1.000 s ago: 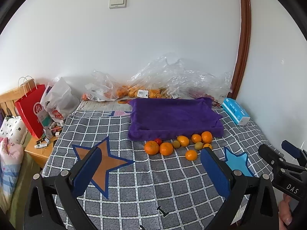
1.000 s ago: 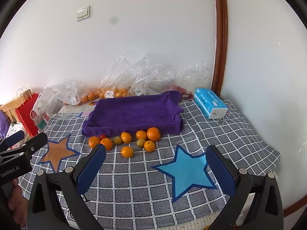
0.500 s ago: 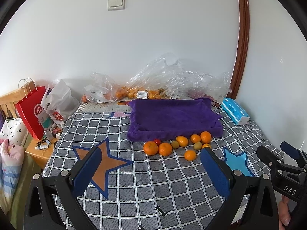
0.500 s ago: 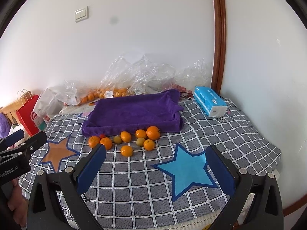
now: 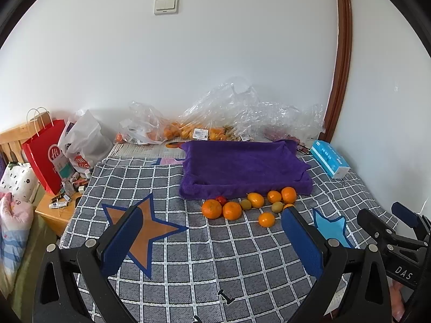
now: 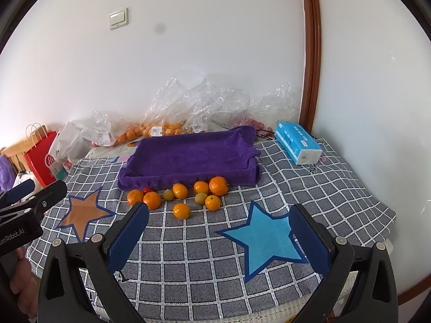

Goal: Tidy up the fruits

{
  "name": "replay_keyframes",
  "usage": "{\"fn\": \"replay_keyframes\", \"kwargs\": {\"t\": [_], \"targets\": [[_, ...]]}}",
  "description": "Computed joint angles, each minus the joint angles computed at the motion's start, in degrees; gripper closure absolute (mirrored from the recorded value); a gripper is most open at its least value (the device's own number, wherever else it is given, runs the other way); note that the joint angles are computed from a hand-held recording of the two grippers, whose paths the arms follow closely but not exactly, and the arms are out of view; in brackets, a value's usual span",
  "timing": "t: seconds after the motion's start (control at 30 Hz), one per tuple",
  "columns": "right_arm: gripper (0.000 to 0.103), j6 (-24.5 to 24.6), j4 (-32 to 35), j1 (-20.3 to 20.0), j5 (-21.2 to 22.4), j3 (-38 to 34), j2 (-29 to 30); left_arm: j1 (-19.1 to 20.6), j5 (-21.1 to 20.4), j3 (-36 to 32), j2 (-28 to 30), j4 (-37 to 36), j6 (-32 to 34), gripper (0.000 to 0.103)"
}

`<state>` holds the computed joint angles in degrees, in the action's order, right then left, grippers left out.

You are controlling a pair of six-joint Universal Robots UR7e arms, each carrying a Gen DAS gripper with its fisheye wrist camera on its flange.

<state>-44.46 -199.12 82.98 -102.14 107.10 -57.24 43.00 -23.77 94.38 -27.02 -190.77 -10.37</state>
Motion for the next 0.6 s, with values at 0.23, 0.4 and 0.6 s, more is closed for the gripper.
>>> {"fn": "replay_keyframes", "kwargs": {"t": [0.23, 0.4, 0.6], "targets": [[0.001, -0.3, 0.0, 0.1, -0.1, 0.0, 0.1, 0.0, -0.1, 0.0, 0.1, -0.6, -0.1, 0.000], [0.001, -0.4, 0.0, 0.2, 0.0, 0.2, 0.1, -0.1, -0.3, 0.2, 0.0, -1.1, 0.2, 0.000], [0.001, -0.9, -0.5, 0.3, 0.1, 0.4, 0.1, -0.2, 0.0, 0.1, 0.1, -1.2, 0.5, 0.000]]}}
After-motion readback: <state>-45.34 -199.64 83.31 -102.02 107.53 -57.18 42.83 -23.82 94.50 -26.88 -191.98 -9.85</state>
